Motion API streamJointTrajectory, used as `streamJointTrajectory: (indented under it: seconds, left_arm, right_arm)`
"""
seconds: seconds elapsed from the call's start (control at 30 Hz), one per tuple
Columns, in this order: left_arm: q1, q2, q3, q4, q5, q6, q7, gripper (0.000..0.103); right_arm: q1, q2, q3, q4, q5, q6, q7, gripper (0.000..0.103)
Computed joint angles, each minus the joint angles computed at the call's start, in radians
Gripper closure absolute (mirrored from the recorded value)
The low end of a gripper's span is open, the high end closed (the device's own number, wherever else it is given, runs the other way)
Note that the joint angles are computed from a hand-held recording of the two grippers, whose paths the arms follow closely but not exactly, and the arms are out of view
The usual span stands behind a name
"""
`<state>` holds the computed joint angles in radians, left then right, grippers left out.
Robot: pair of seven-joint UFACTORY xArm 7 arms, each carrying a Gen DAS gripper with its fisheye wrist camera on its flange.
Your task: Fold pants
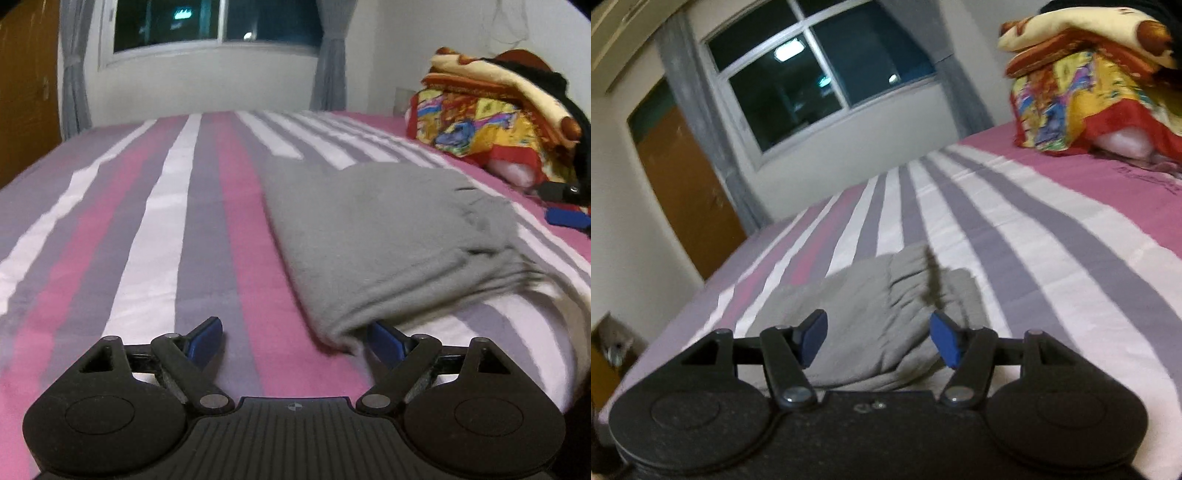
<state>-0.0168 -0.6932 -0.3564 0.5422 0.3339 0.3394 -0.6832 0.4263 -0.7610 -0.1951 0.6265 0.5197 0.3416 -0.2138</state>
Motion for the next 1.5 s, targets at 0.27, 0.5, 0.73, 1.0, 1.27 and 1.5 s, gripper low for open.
streamJointTrajectory:
  seconds: [0.27,0.5,0.73,1.0,1.27,1.5]
  left_arm:
    - [0.052,0.026,0.000,-0.099,-0.026,-0.196,-0.022,0.016]
    - [0.091,0.041,-0.032,-0.102,-0.045,-0.230,-0.028,0.016]
    - [0.103,0.048,-0.057,-0.072,-0.045,-0.185,-0.023,0.015]
    - [0.084,0.052,-0.031,-0.052,-0.019,-0.147,-0.008,0.013]
    - [0.081,0.074,-0.022,-0.050,-0.011,-0.149,-0.019,0.010]
    - [0.108,0.074,-0.056,-0.049,0.008,-0.154,-0.057,0.008]
  right_arm:
    - [-0.045,0.163,0.064,0.094,-0.029,0.077,0.069,0.045]
    - [-0.065,0.184,0.091,0.134,0.017,0.058,0.086,0.084]
    - [-0.087,0.148,0.026,0.103,-0.005,0.200,0.146,0.066]
    - [-0.092,0.100,-0.024,0.074,0.084,0.237,0.136,0.027]
    - [-0.109,0.163,0.067,0.162,0.108,0.221,0.064,0.066]
    - [-0.100,0.021,0.063,0.074,0.070,0.160,-0.002,0.066]
